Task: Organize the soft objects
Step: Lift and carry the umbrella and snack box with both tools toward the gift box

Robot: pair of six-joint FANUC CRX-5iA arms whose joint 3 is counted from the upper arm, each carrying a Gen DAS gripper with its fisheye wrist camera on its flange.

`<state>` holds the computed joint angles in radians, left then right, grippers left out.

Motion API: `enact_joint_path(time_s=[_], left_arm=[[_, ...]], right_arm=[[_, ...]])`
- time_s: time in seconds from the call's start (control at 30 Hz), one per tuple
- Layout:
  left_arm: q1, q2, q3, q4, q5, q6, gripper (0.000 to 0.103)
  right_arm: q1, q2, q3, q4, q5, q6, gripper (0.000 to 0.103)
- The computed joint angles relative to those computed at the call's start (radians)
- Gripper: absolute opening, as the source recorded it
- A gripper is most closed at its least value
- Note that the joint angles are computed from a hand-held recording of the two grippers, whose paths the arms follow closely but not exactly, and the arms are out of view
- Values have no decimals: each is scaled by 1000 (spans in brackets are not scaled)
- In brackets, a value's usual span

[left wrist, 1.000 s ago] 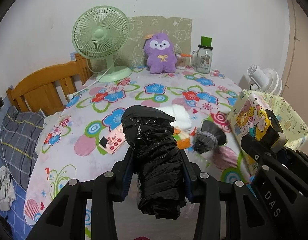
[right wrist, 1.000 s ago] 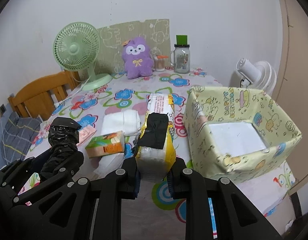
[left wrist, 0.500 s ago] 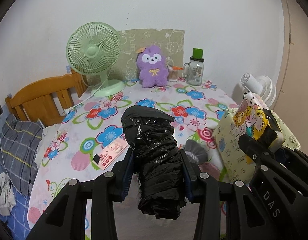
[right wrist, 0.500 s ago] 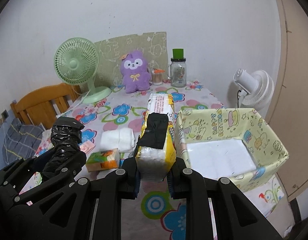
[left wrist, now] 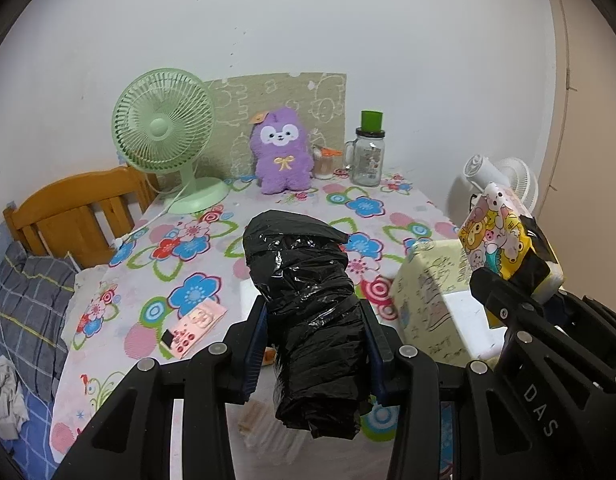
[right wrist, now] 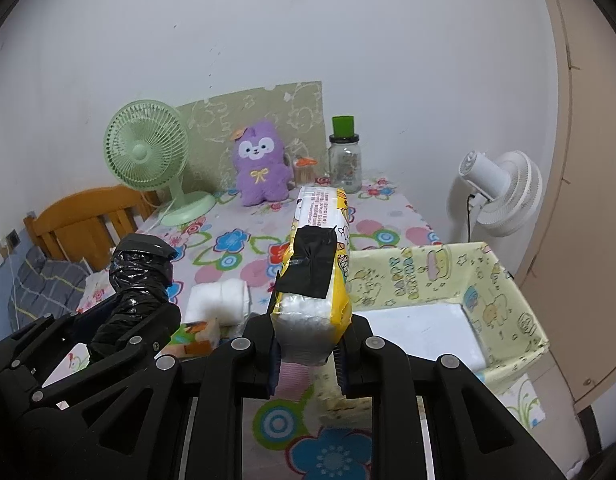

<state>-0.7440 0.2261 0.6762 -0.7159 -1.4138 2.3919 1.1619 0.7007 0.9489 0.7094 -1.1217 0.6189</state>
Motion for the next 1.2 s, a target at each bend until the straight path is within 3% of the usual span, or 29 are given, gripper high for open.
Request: enact_joint_path(time_s=[0.33, 1.2], left_arm=[[-14, 71, 99, 14, 4, -34, 43], [0, 271, 331, 122, 16, -153, 43]], right_arm=[[-29, -76, -114, 30, 39, -8, 24], [-116, -164, -249, -19, 55, 19, 24]])
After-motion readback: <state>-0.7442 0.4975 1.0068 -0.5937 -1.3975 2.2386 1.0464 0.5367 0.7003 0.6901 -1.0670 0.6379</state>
